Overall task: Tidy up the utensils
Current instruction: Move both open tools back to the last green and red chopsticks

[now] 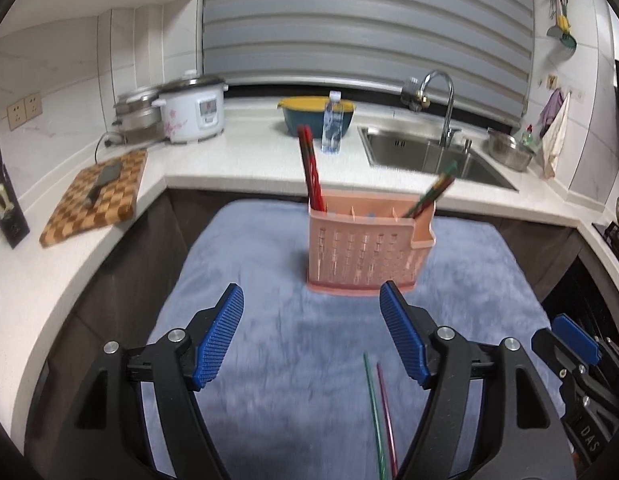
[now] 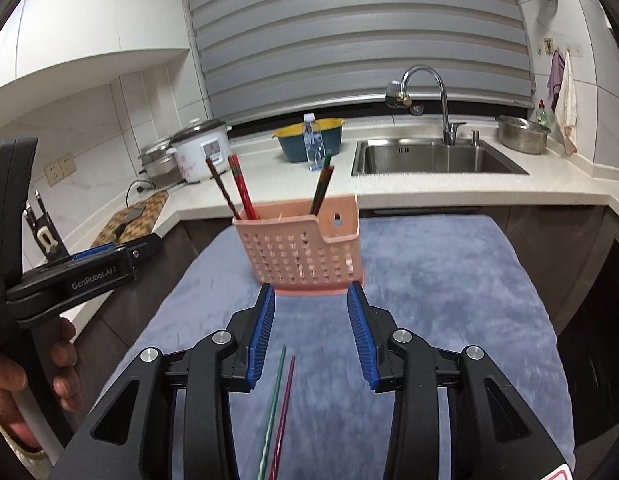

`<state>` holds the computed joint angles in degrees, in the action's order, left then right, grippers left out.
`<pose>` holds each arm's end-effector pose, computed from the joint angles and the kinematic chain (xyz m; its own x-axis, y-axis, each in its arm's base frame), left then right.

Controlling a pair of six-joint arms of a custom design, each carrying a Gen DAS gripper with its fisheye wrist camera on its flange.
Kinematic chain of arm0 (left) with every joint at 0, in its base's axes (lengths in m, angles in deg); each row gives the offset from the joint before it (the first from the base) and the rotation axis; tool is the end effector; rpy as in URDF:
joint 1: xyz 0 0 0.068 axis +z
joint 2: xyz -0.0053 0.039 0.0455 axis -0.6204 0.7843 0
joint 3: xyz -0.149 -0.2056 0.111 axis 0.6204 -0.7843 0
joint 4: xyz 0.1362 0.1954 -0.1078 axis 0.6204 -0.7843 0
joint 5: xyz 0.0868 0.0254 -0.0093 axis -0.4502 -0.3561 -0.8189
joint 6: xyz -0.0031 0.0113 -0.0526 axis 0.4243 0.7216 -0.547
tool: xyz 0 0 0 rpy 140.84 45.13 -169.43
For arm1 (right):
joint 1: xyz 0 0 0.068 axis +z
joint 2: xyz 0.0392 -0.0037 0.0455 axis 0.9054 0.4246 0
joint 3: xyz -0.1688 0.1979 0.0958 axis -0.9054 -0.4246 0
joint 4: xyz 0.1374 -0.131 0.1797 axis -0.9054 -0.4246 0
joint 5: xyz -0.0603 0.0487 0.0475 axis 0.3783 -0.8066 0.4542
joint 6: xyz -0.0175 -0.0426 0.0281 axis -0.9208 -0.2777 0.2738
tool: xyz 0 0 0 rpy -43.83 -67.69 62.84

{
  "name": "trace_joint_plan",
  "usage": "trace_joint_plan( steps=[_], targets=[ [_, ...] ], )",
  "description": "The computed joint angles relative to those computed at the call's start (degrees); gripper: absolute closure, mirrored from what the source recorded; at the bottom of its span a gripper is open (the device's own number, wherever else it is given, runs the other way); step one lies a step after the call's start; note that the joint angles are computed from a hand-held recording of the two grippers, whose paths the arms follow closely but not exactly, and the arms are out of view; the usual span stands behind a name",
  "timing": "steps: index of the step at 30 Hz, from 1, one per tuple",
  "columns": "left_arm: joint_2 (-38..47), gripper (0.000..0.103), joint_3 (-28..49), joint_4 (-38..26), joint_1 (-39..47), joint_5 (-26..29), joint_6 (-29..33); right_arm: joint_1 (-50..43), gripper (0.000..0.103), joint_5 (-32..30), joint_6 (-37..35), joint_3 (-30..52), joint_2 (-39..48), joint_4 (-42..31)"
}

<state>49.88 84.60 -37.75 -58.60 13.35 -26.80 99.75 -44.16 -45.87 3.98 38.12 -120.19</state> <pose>0.2659 -0.0954 0.3458 -0.6079 0.1017 -0.7875 0.2216 0.9741 -0.0452 0.1843 0.1080 0.3292 -0.5278 0.1999 -0.8255 0.0928 0.9797 0.1779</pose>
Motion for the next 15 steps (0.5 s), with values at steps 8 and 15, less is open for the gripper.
trace_joint_plan(
  steps=[8,15],
  targets=[
    [-4.8,0.036,-8.4,-0.5,-1.1,-0.7,-1.2,8.5,0.066,3.7,8.1,-7.2,-2.3,-4.7],
    [-8.7,0.036,-14.3,-1.7,-1.5,-0.8,-1.6,15.7,0.066,4.7,16.1,-12.0,-2.5,-7.0]
  ],
)
